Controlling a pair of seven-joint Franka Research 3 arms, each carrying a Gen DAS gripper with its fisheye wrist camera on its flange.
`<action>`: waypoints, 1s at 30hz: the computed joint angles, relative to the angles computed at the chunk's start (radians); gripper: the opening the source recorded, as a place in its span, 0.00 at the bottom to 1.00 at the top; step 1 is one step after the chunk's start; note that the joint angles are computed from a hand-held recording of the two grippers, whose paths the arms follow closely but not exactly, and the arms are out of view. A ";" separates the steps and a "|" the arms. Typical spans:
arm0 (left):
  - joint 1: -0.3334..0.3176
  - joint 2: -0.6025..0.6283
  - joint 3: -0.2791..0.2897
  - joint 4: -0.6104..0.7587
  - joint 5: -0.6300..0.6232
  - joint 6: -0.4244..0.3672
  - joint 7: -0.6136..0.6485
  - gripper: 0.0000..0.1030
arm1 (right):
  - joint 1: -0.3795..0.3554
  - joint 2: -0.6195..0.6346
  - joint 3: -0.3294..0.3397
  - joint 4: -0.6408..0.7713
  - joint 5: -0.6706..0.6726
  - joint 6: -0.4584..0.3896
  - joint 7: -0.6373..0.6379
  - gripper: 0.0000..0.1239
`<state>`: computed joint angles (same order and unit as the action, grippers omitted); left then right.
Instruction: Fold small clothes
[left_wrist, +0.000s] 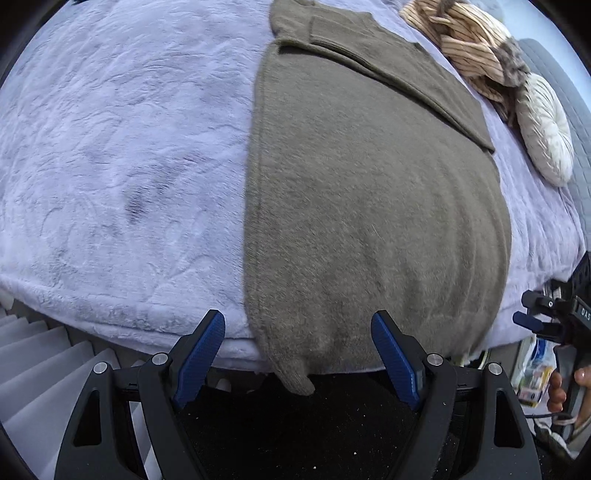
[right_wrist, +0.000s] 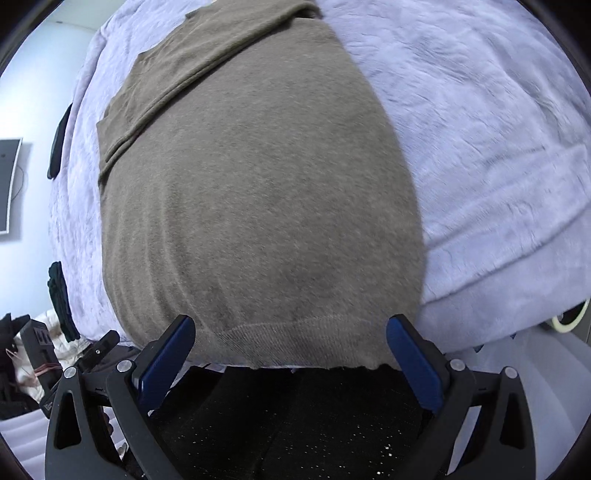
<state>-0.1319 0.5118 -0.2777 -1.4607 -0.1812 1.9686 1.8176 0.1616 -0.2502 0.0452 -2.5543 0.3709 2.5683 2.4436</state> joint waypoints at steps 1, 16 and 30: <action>0.003 -0.002 -0.005 -0.008 -0.006 -0.002 0.009 0.80 | -0.003 -0.013 0.008 -0.012 -0.009 -0.001 0.025 0.83; 0.040 -0.042 -0.016 -0.128 -0.136 0.010 0.044 0.80 | 0.041 -0.147 -0.005 -0.193 0.063 0.067 0.060 0.83; 0.005 -0.040 -0.025 -0.213 -0.136 0.091 0.004 0.80 | 0.212 0.001 -0.205 -0.210 0.770 0.158 -0.778 0.83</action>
